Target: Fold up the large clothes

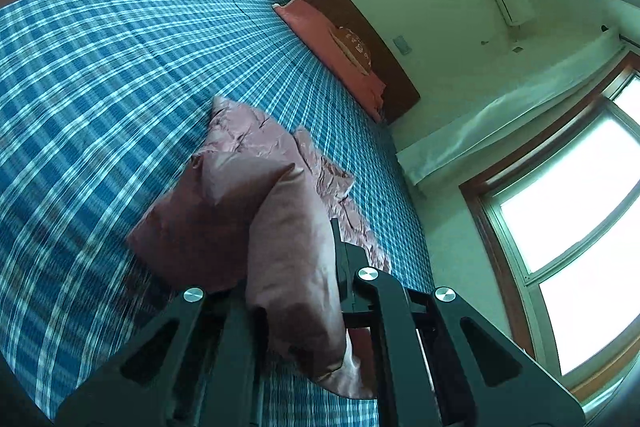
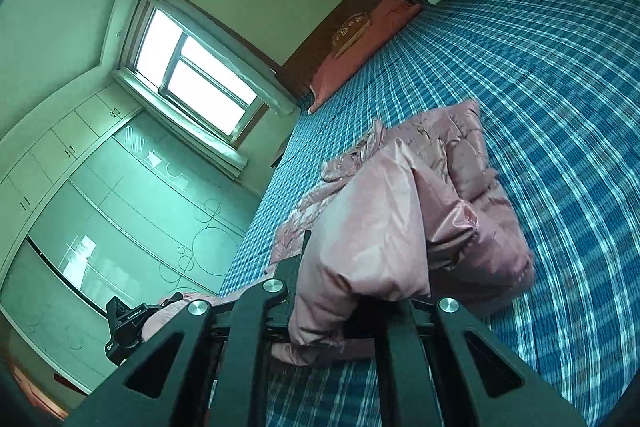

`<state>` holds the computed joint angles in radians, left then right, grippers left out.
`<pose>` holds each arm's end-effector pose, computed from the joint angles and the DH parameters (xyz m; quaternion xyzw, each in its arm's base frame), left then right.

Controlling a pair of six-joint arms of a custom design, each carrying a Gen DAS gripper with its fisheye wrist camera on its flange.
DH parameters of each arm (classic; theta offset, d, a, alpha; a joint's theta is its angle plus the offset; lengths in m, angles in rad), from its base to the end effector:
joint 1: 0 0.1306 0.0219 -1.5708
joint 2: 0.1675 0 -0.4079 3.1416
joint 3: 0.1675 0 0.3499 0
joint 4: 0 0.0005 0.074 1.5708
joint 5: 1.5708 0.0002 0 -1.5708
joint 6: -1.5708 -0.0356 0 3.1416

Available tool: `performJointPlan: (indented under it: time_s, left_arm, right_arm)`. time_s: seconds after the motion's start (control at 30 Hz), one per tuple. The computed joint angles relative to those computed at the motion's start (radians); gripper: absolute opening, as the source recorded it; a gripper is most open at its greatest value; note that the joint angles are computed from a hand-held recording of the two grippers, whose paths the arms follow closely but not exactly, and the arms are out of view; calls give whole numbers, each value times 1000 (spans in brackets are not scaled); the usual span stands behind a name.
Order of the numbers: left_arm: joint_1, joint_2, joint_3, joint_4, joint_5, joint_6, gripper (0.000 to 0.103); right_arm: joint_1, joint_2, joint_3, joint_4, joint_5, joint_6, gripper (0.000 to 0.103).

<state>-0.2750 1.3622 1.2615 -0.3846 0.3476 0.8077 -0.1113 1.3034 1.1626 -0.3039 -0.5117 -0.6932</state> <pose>0.4280 -0.1339 0.4527 -0.1358 0.8372 -0.3890 0.3597 0.4217 -0.0301 0.4420 0.1960 0.8057 0.3531 0.4333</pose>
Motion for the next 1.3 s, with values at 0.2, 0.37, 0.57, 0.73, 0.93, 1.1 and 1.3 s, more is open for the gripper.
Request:
performJointPlan:
  time_s: [0.2,0.37,0.57,0.73,0.93,1.1,1.3]
  left_arm:
    - [-26,276,319,-96,-83,-84,7]
    - [-30,512,591,-220,-167,-130,7]
    - [-28,746,880,-369,-236,-174,8]
    - [-36,879,1057,-473,-276,-225,11]
    - [-19,869,1058,-449,-187,-143,54]
    - [-14,781,956,-354,-207,-125,62]
    - [-56,776,941,-411,-317,-345,62]
  right_arm:
    - [-21,300,320,-50,12,-14,8]
    - [-28,532,595,-161,66,-17,8]
    - [-35,762,864,-328,115,13,8]
    - [-34,871,1018,-438,134,24,12]
    - [-38,811,940,-347,133,10,59]
    - [-23,744,871,-297,177,75,66]
    - [49,824,1021,-495,267,258,66]
